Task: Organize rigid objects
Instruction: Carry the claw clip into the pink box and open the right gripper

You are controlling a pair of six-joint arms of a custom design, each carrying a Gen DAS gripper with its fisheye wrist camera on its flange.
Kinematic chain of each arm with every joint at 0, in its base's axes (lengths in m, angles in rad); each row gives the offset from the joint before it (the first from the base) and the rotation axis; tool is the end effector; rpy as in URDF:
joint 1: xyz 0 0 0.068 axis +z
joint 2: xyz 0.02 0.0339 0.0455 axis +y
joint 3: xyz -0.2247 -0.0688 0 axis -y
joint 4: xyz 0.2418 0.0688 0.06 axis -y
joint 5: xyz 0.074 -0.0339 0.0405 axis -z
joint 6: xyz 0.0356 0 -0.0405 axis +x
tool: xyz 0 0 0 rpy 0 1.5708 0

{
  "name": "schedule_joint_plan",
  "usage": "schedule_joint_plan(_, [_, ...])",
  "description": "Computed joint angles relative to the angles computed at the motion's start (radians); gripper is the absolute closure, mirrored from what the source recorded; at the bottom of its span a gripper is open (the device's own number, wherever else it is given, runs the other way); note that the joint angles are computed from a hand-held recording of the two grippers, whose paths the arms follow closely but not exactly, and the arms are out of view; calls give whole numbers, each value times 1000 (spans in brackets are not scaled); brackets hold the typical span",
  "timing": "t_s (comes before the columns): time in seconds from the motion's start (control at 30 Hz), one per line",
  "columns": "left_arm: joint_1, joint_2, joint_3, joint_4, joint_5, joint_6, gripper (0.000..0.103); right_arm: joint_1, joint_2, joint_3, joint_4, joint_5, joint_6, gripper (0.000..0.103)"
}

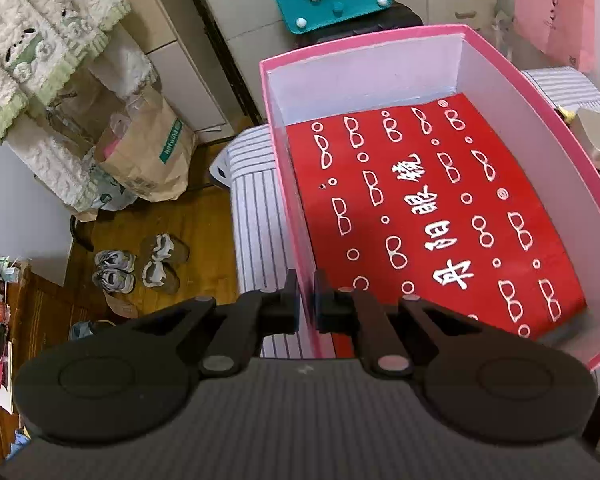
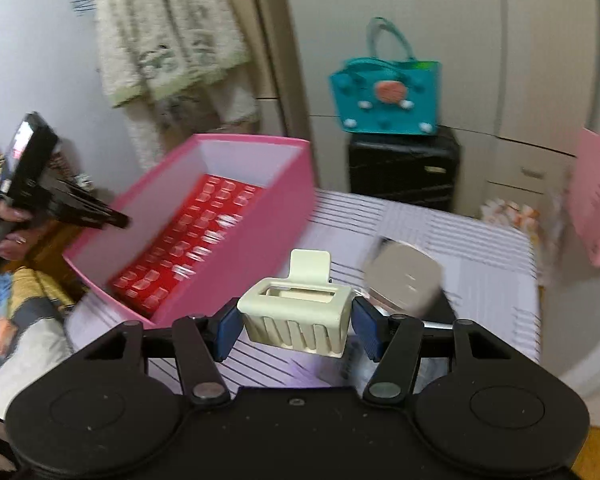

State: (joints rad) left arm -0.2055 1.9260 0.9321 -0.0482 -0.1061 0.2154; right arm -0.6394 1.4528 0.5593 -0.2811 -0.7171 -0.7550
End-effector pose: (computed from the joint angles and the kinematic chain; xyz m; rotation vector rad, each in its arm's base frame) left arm 0.3292 -0.0648 0.0598 0.5086 2.5603 0.1421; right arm 0.1991 -0.1189 0.0928 -0.3141 2.3501 0.3745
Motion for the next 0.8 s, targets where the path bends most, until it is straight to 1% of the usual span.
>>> schedule_joint_plan(0.1, [-11, -8, 6, -30, 3, 30, 97, 92, -2, 44, -28, -4, 42, 39])
schedule_joint_plan(0.23, [-13, -5, 12, -32, 3, 47, 96, 217, 28, 120, -52, -10, 87, 39])
schedule_joint_plan(0.33, [1, -5, 17, -38, 26, 54, 96, 318, 96, 209, -73, -10, 127, 39])
schedule_joint_plan(0.43, [3, -14, 7, -41, 41, 65, 96, 421, 214, 339, -111, 13, 172, 39])
schedule_joint_plan(0.53, [3, -22, 3, -54, 55, 75, 95, 517, 362, 507, -171, 50, 227, 39])
schedule_joint_plan(0.67, [12, -19, 16, -70, 74, 72, 95, 602, 577, 732, -254, 81, 271, 39])
schedule_joint_plan(0.8, [32, -6, 37, -83, 98, 75, 95, 662, 780, 945, -298, 120, 307, 39])
